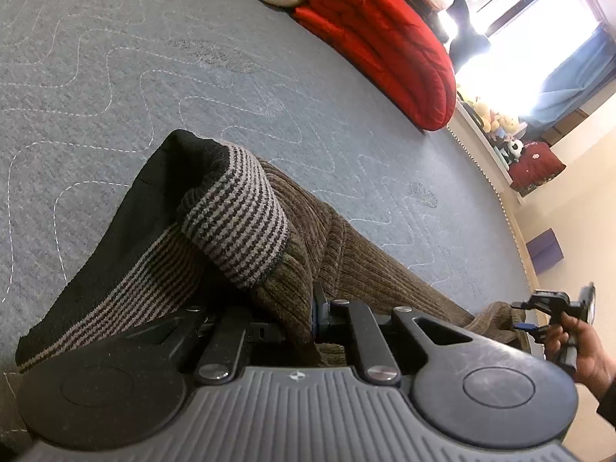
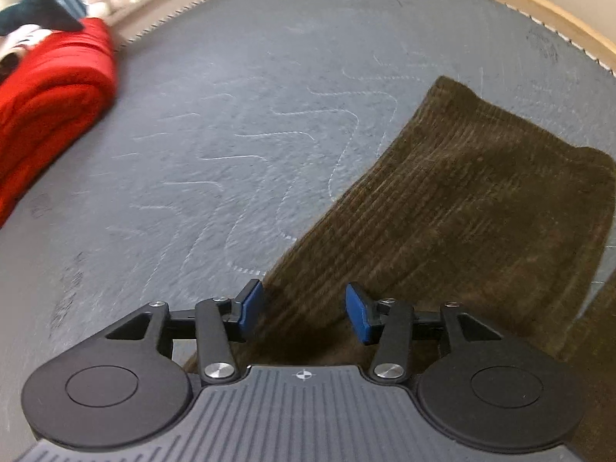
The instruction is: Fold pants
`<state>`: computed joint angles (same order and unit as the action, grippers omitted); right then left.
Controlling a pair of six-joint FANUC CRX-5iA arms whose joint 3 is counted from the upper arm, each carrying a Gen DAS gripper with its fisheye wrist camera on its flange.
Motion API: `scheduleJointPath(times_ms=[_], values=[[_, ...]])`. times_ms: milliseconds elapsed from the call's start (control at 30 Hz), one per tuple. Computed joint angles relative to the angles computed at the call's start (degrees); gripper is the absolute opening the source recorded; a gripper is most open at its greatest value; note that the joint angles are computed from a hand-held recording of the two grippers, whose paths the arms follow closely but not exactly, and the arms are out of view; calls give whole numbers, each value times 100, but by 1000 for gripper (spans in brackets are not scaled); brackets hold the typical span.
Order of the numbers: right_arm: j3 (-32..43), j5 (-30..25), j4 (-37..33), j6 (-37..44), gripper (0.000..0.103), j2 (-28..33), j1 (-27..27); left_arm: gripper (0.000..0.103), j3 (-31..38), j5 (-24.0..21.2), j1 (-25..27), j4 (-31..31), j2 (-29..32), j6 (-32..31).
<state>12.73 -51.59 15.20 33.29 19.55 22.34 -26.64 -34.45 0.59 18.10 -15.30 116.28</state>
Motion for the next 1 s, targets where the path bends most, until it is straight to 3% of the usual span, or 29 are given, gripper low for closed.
scheduleJointPath(times_ms=[200, 333, 467, 567, 733, 900, 1000], values=[[964, -1051, 223, 229, 53, 804, 165, 12, -5, -22, -17, -34, -6, 55], [1185, -1457, 574, 317, 50, 1042, 325, 12, -19, -33, -1, 14, -23, 13], [1022, -1513, 781, 519, 19, 911, 410, 12, -13, -55, 7, -5, -53, 2], [527, -1231, 916, 281, 13, 479, 425, 12, 15, -78, -10, -95, -84, 29], [-622, -722, 1242, -283, 12, -598, 507, 12, 115, -230, -29, -229, -99, 13], [-2121, -143, 1711, -1168, 10, -2132, 687, 11, 223, -359, -94, -494, -255, 145], [-2952, -46, 1900, -1591, 10, -3010, 903, 10, 428, -733, -179, -805, -320, 517]])
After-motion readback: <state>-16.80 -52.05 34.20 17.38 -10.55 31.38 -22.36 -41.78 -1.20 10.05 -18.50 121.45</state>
